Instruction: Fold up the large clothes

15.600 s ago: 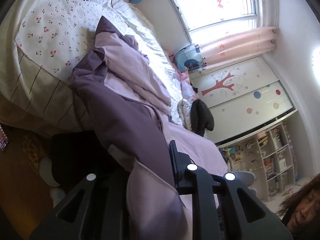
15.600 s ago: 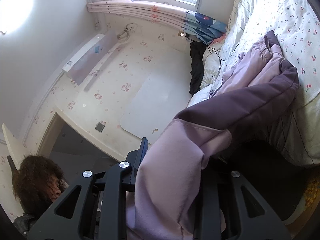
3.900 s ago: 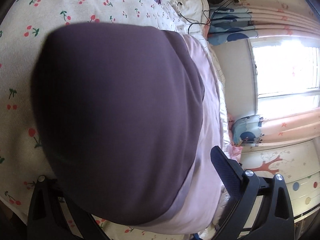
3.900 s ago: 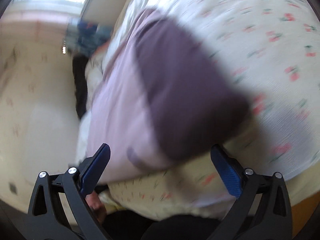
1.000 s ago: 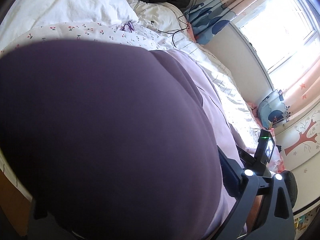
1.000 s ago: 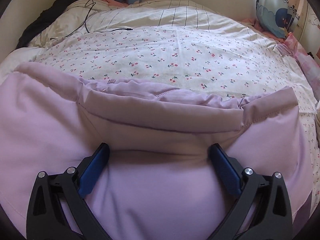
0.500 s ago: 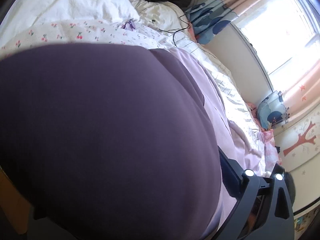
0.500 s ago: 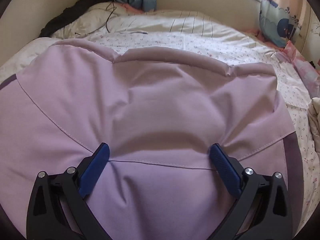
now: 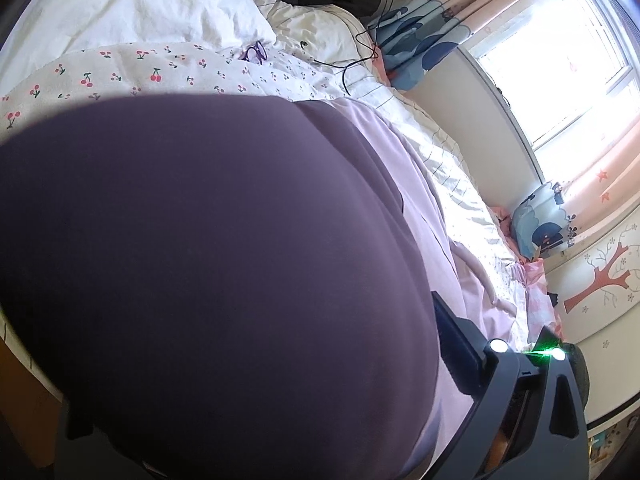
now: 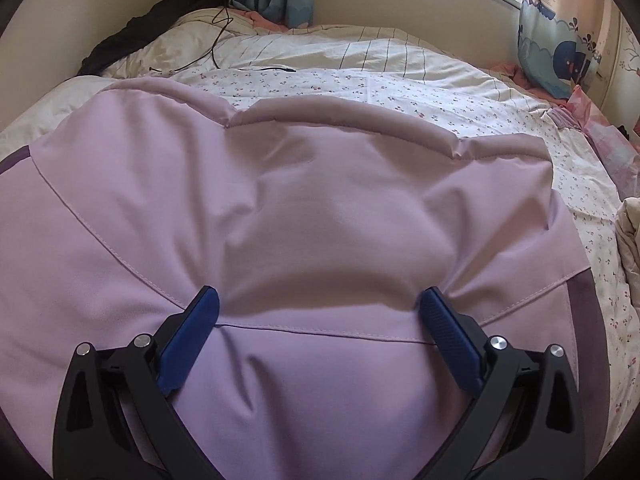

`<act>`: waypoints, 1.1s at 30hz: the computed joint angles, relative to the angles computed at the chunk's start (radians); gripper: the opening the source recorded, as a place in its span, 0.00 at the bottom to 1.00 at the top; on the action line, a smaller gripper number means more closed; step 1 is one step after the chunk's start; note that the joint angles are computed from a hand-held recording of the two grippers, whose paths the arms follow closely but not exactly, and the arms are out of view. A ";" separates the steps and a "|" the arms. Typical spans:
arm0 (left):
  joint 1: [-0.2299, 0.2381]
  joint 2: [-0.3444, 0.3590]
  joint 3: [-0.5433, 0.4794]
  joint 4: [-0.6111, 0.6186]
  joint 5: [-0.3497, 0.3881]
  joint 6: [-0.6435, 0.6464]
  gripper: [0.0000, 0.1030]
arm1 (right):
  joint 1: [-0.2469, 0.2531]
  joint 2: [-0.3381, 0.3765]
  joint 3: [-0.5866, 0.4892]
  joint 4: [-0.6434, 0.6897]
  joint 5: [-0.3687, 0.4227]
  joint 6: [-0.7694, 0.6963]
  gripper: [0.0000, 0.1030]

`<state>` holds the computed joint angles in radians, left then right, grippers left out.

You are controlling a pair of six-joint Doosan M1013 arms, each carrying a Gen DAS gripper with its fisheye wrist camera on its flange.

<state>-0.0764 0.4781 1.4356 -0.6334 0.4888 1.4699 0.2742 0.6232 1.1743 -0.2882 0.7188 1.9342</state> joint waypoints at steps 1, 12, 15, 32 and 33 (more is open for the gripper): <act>0.000 0.001 -0.001 -0.005 -0.002 -0.001 0.93 | 0.000 0.001 -0.004 0.004 0.008 -0.004 0.94; 0.003 0.004 -0.006 -0.016 0.002 -0.009 0.93 | 0.005 0.014 -0.059 0.017 0.110 -0.013 0.94; 0.006 0.007 -0.009 -0.024 0.012 -0.017 0.93 | 0.000 -0.018 -0.034 0.077 0.093 -0.003 0.94; 0.030 0.007 0.011 -0.187 -0.001 0.017 0.93 | 0.066 -0.097 0.089 0.006 0.088 -0.060 0.94; 0.028 0.001 0.019 -0.182 -0.010 0.011 0.93 | 0.067 -0.107 0.109 -0.017 0.046 -0.042 0.94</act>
<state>-0.0483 0.4790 1.4548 -0.8156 0.4791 1.4812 0.3415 0.5163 1.2831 -0.3047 0.7650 1.8917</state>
